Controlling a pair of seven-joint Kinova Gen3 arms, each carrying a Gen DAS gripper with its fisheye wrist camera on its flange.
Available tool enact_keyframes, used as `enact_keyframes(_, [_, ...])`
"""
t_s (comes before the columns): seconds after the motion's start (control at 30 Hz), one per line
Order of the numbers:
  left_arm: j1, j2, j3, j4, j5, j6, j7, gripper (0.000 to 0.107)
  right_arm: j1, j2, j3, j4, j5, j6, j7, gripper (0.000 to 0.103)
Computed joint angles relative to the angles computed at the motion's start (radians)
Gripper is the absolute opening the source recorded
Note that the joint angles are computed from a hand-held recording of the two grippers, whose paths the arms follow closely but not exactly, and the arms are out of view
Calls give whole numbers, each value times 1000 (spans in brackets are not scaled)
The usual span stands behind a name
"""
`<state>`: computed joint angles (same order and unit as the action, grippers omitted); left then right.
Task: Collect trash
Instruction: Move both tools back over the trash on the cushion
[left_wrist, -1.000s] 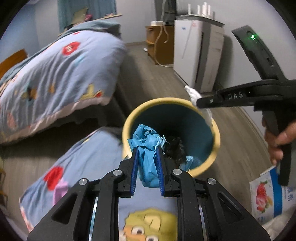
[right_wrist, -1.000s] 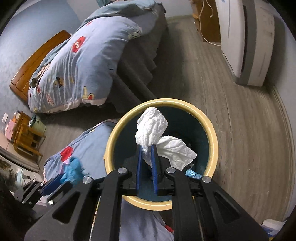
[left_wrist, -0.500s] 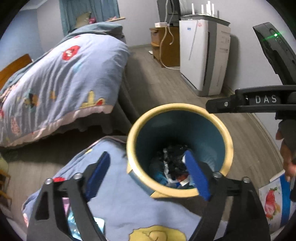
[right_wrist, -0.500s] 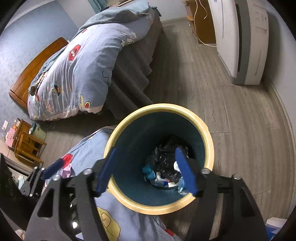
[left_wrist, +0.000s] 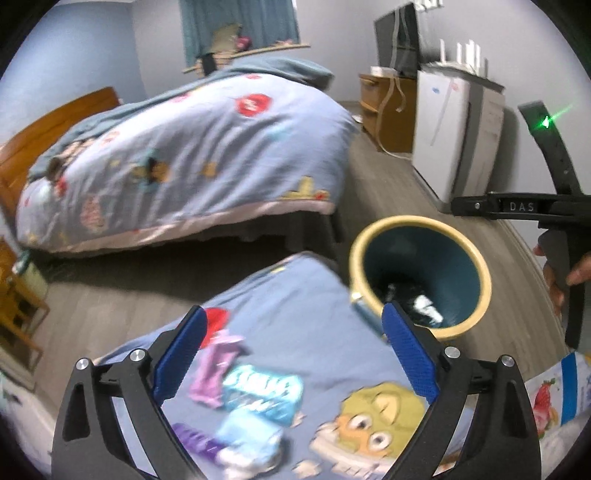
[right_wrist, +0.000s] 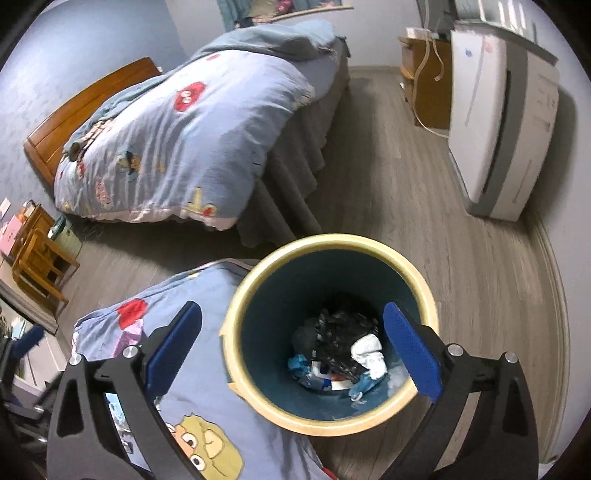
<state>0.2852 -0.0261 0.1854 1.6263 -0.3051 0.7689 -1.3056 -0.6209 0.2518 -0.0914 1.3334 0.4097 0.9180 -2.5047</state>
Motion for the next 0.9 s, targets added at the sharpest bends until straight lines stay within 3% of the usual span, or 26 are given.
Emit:
enact_keyframes(0.17, [-76,-125,-59,53,73,54,-67,96,-58,34,-12,-77,31,34,13,97])
enact_keyframes(0.37, [-189,-233,-123,161,168,38,-112,97,-124,91,-22,-168,16,45,47,97])
enact_keyframes(0.63, [-290,-245,-164,217,203,23,-183,97,-225,253,1,-380,-32,179,172,97])
enact_keyframes(0.9, [-326,-205,-177,222,228,13,-234,97,-279,415,33,-567,-102,291,313,97])
